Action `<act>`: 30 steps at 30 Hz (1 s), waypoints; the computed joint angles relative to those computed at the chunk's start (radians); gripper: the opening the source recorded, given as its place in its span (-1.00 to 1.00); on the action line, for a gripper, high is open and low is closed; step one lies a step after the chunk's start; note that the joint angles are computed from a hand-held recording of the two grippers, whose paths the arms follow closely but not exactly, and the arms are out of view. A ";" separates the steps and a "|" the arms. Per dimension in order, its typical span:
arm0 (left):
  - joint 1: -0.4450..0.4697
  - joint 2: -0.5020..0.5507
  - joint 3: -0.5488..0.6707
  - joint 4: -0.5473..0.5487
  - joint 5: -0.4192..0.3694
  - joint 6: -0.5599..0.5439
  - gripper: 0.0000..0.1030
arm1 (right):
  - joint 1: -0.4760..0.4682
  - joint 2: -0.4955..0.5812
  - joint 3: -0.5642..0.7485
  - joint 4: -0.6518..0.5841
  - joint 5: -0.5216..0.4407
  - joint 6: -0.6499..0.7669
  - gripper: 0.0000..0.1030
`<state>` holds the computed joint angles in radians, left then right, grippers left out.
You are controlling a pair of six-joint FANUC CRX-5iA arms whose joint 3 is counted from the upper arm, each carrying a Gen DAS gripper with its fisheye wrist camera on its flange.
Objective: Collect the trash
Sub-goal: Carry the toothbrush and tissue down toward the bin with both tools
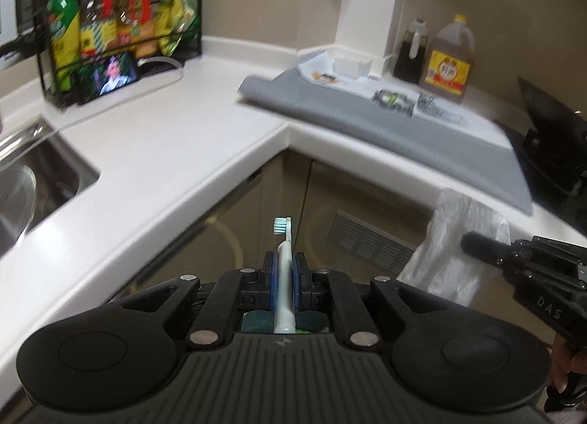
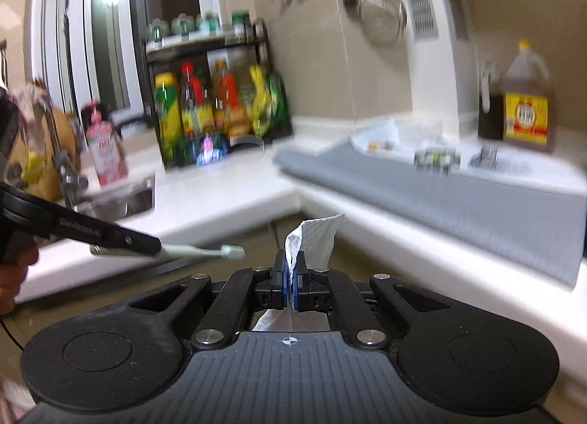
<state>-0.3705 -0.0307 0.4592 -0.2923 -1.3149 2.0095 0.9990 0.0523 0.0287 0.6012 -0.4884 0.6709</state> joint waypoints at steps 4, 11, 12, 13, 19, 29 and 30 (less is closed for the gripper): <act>0.002 -0.024 -0.053 0.006 -0.007 0.021 -0.83 | 0.020 0.015 0.014 -0.020 -0.046 0.042 -0.94; 0.005 -0.038 -0.094 0.023 -0.001 0.040 -0.83 | 0.029 0.035 0.048 -0.057 -0.083 0.087 -0.94; 0.006 -0.041 -0.098 0.023 0.001 0.040 -0.83 | 0.030 0.037 0.053 -0.062 -0.089 0.092 -0.94; 0.003 -0.041 -0.099 0.020 0.001 0.045 -0.83 | 0.031 0.039 0.055 -0.064 -0.092 0.096 -0.94; 0.010 -0.041 -0.106 0.032 0.003 0.050 -0.83 | 0.035 0.048 0.073 -0.086 -0.108 0.125 -0.94; 0.016 -0.039 -0.109 0.040 0.007 0.047 -0.83 | 0.032 0.062 0.105 -0.128 -0.129 0.174 -0.94; 0.017 -0.039 -0.110 0.041 0.007 0.047 -0.83 | 0.031 0.063 0.107 -0.133 -0.130 0.179 -0.94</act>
